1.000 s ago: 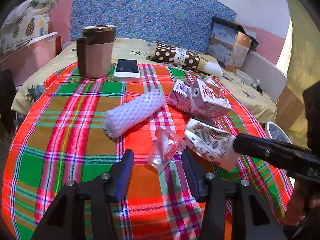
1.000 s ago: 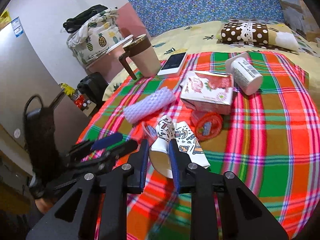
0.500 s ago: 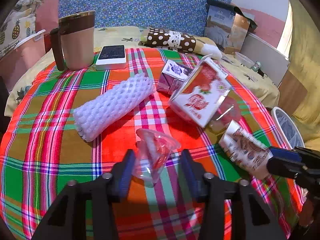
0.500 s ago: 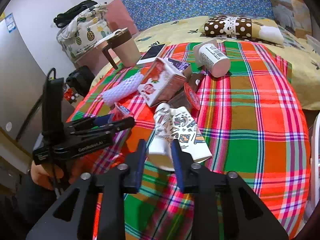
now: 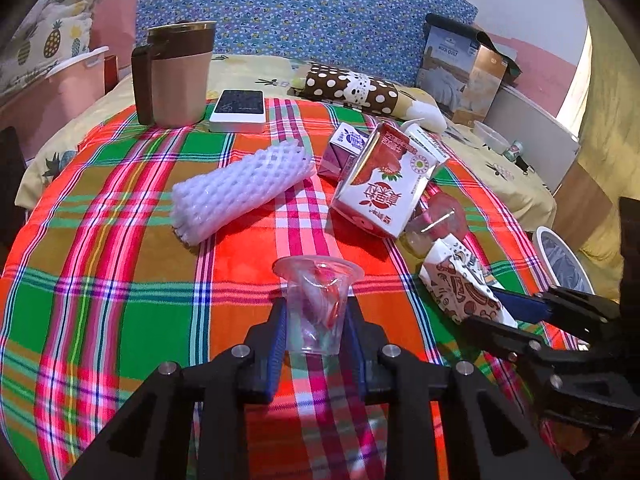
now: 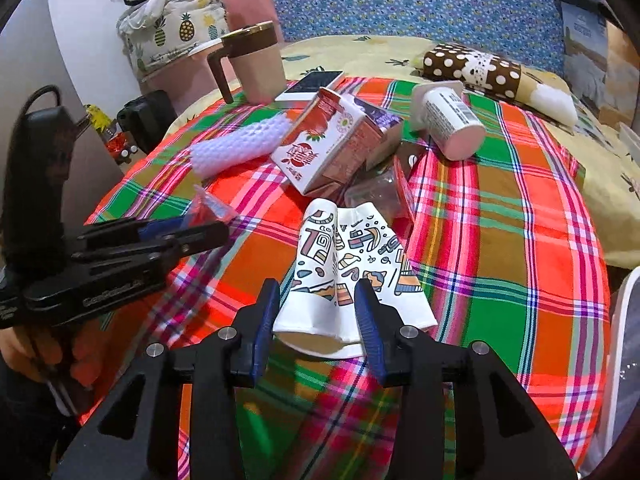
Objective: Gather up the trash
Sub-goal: 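Grasp the clear plastic cup with the left tool while the right tool grasps the white patterned paper cup, then carry the clear cup with the left tool while the right tool carries the paper cup to the bin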
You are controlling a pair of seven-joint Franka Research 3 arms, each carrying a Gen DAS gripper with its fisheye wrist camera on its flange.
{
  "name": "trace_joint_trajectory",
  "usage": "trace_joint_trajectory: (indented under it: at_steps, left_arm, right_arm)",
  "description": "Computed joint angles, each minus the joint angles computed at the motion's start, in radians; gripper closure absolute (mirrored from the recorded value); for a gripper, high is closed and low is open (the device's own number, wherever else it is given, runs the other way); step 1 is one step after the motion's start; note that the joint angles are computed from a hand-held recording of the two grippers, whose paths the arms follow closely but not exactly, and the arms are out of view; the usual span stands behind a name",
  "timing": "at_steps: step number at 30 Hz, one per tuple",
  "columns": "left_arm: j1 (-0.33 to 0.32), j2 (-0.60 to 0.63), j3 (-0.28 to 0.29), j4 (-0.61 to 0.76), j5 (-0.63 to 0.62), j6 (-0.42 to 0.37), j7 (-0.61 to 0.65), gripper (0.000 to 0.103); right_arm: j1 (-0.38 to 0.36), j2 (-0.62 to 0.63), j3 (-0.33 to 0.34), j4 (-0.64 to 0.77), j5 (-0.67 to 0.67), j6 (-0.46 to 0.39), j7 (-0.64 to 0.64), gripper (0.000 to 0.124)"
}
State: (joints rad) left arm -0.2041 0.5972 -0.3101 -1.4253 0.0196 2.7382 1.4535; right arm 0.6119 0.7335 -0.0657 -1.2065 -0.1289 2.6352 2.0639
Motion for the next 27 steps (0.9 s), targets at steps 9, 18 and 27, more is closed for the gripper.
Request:
trace_joint_trajectory:
  at_steps: [9,18,27]
  left_arm:
    - [0.012,-0.077,-0.024,-0.116,-0.022,0.087,-0.007,0.075]
    - [0.012,-0.143,-0.073,-0.208,-0.05,0.123,0.014,0.075]
    - [-0.027,-0.134,-0.103,-0.18,-0.066,0.105,0.058,0.075]
  right_arm:
    - [0.03,-0.137,-0.04,-0.213,-0.039,0.167,0.078,0.102]
    - [0.076,-0.243,-0.098,-0.392,-0.092,0.269,0.194,0.102]
    - [0.152,-0.357,-0.221,-0.567,-0.269,0.337,0.439,0.102]
